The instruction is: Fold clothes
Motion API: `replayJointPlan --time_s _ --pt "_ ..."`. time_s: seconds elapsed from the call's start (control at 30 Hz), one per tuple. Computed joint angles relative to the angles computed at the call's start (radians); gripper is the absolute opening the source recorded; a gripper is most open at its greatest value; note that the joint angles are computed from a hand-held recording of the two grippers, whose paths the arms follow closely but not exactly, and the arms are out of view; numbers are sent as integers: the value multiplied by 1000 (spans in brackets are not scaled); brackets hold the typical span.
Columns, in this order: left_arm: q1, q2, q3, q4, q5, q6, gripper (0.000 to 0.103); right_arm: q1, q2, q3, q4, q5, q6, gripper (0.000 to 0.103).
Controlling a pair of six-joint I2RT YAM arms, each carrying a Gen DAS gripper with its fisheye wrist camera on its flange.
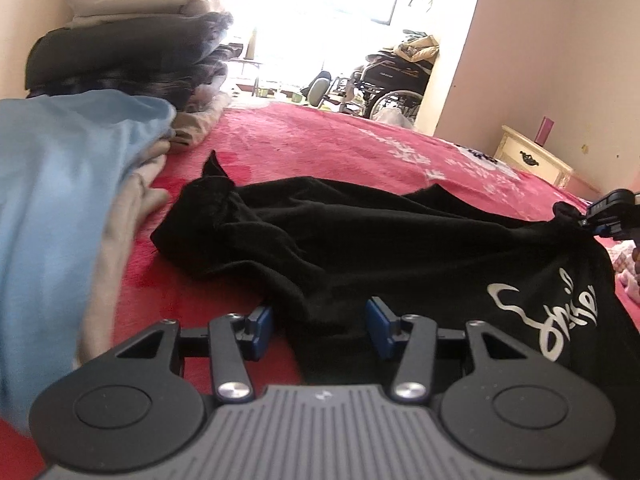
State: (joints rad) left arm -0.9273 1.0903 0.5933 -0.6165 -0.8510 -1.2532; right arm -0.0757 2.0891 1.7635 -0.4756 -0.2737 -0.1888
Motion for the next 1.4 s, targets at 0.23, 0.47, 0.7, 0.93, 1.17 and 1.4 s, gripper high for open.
replayJointPlan --time_s 0.23,0.47,0.7,0.93,1.17,1.4 --pt "37 69 15 126 33 109 49 -22 87 74 54 66 57 9" --pt "28 52 22 87 45 112 50 -78 130 156 -102 -33 124 59" --pt "-51 -2 75 -63 -4 31 54 -354 -108 -43 -263 -289 81 75" --pt "-229 7 208 -302 -74 -159 60 -724 -189 -50 -799 -331 -362 78" --pt "-464 48 335 -518 -66 -381 60 -927 -241 -201 -954 -320 -712 71" --pt "-725 172 403 -649 59 -642 60 -893 -370 -394 -844 -269 -844 9"
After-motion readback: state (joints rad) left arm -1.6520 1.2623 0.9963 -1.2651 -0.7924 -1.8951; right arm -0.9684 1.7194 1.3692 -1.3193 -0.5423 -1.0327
